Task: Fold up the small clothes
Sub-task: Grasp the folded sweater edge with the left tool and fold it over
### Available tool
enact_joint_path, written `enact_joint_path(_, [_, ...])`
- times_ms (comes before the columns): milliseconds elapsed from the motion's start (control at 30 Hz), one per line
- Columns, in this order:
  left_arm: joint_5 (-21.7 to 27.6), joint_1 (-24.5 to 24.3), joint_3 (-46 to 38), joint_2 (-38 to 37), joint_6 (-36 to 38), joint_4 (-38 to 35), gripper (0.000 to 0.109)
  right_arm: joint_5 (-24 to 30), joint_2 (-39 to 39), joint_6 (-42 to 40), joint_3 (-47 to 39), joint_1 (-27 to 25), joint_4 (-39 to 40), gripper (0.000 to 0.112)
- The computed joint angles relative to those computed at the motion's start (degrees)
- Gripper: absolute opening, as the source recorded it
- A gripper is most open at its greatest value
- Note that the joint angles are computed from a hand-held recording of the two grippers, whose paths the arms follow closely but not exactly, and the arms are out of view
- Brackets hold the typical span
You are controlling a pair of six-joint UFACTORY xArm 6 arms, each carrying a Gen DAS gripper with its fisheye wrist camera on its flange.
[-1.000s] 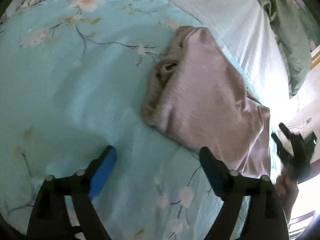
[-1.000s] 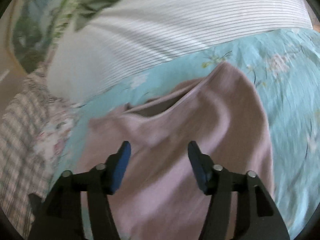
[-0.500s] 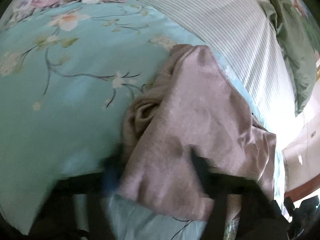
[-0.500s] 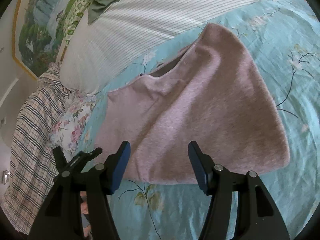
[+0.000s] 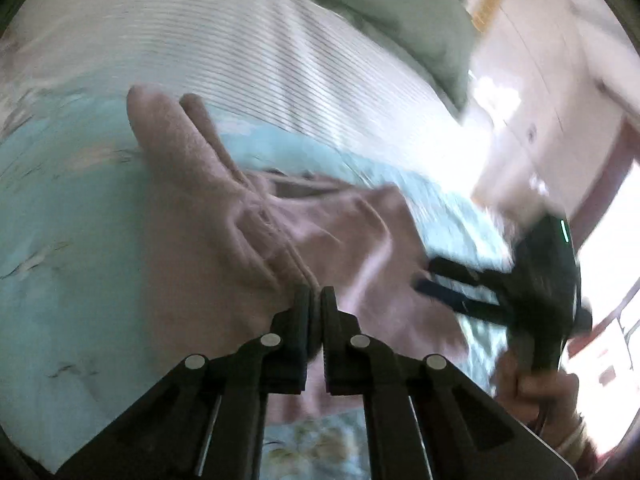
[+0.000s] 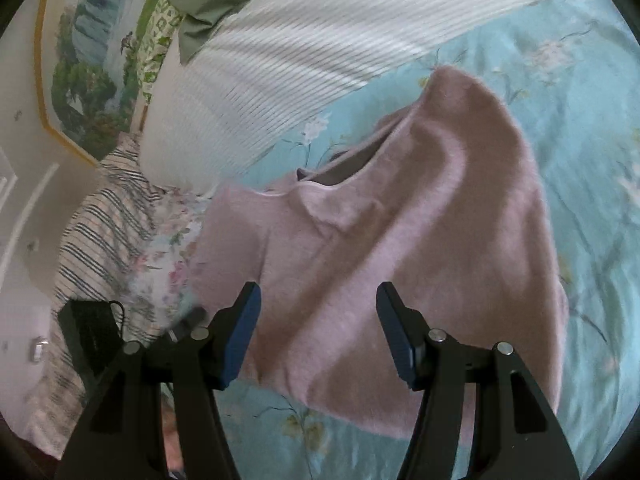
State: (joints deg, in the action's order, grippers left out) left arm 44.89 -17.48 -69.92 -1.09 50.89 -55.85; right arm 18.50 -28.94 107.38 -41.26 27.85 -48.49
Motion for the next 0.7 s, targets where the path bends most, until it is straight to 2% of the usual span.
enact_joint_path(67, [-0.7, -1.7, 0.8, 0.3, 0.3, 0.7, 0.004, -7.2, 2.6, -9.5, 0.6, -3.4, 9.5, 0.061])
enact_joint_path(100, [-0.6, -2.2, 0.7, 1.1, -0.3, 1.2, 0.003, -8.8, 3.6, -12.3, 0.5, -4.1, 12.7, 0.062])
enact_joint_path(300, [1.7, -0.5, -1.5, 5.1, -1.1, 1.4, 0.003, -11.8, 13.3, -36.8, -5.1, -4.9, 35.8, 0.064])
enact_joint_path(400, [1.3, 0.0, -1.2, 4.7, 0.6, 0.1, 0.003, -10.6, 18.7, -47.6, -10.4, -3.9, 45.3, 0.072])
enact_joint_path(533, [3.8, 1.9, -0.4, 3.6, 2.1, -1.0, 0.004, -9.0, 25.7, -61.6, -17.8, -2.1, 58.2, 0.072])
enact_joint_path(700, [5.3, 2.8, -0.9, 3.9, 1.7, 0.1, 0.004, -2.3, 34.2, -68.2, -30.1, -2.7, 61.5, 0.073])
